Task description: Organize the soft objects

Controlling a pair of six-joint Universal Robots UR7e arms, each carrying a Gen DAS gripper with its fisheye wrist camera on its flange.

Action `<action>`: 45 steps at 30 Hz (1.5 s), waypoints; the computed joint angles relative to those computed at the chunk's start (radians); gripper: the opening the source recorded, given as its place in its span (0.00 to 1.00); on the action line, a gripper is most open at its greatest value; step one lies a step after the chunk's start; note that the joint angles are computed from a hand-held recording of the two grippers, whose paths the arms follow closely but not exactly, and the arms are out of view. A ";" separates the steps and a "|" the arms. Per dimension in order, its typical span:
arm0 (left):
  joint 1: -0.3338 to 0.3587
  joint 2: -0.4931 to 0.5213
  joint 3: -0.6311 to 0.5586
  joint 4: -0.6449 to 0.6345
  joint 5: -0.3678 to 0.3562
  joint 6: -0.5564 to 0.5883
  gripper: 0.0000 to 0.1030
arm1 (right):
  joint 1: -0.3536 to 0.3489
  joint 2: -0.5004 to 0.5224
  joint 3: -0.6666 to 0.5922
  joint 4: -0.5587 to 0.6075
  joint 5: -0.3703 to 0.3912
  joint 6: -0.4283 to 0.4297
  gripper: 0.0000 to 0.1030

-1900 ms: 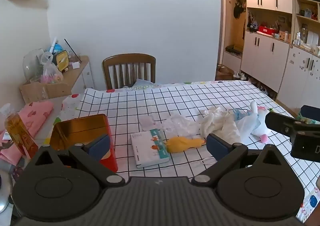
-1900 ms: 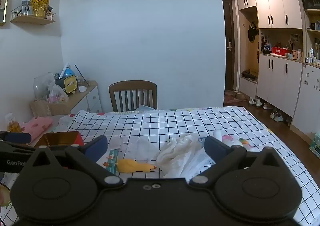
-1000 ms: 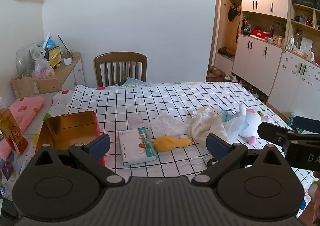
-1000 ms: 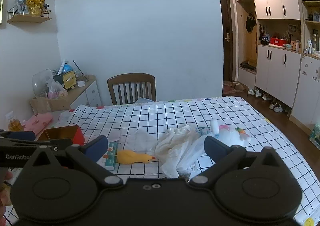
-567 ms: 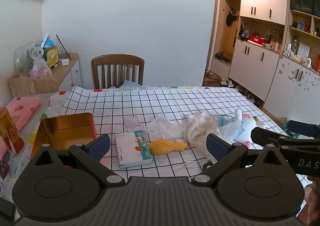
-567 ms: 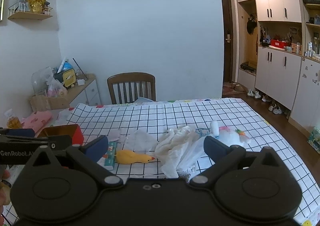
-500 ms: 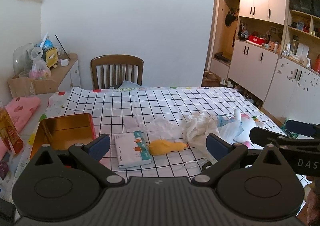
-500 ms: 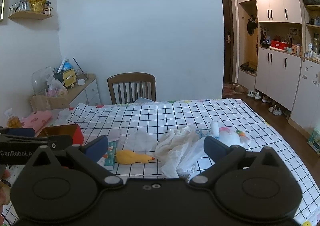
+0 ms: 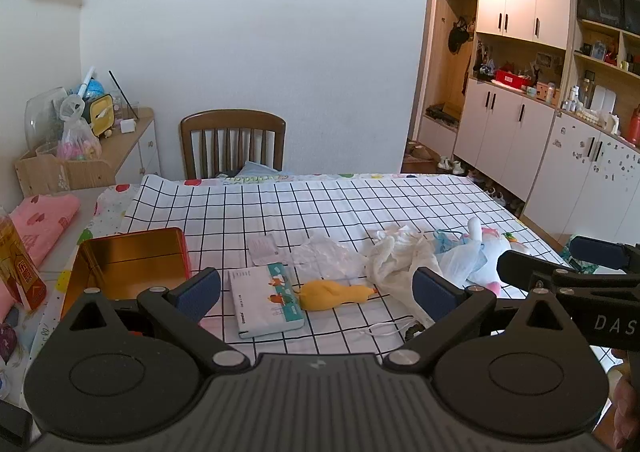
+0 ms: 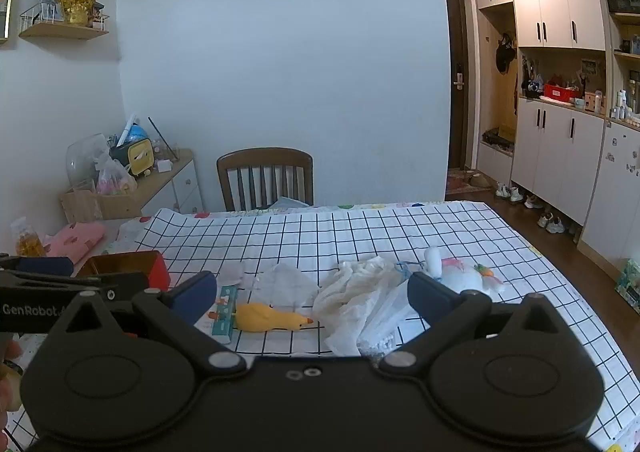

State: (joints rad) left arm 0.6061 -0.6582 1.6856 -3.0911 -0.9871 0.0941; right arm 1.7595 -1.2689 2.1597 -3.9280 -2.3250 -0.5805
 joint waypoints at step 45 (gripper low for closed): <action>0.031 0.145 -0.198 0.209 0.007 -0.078 1.00 | -0.160 -0.098 -0.023 0.255 0.122 0.077 0.92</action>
State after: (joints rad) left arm 0.6373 -0.5132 1.4878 -2.8822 -0.9804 0.0157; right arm 1.5991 -1.3673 2.1367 -3.6727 -2.2034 -0.5036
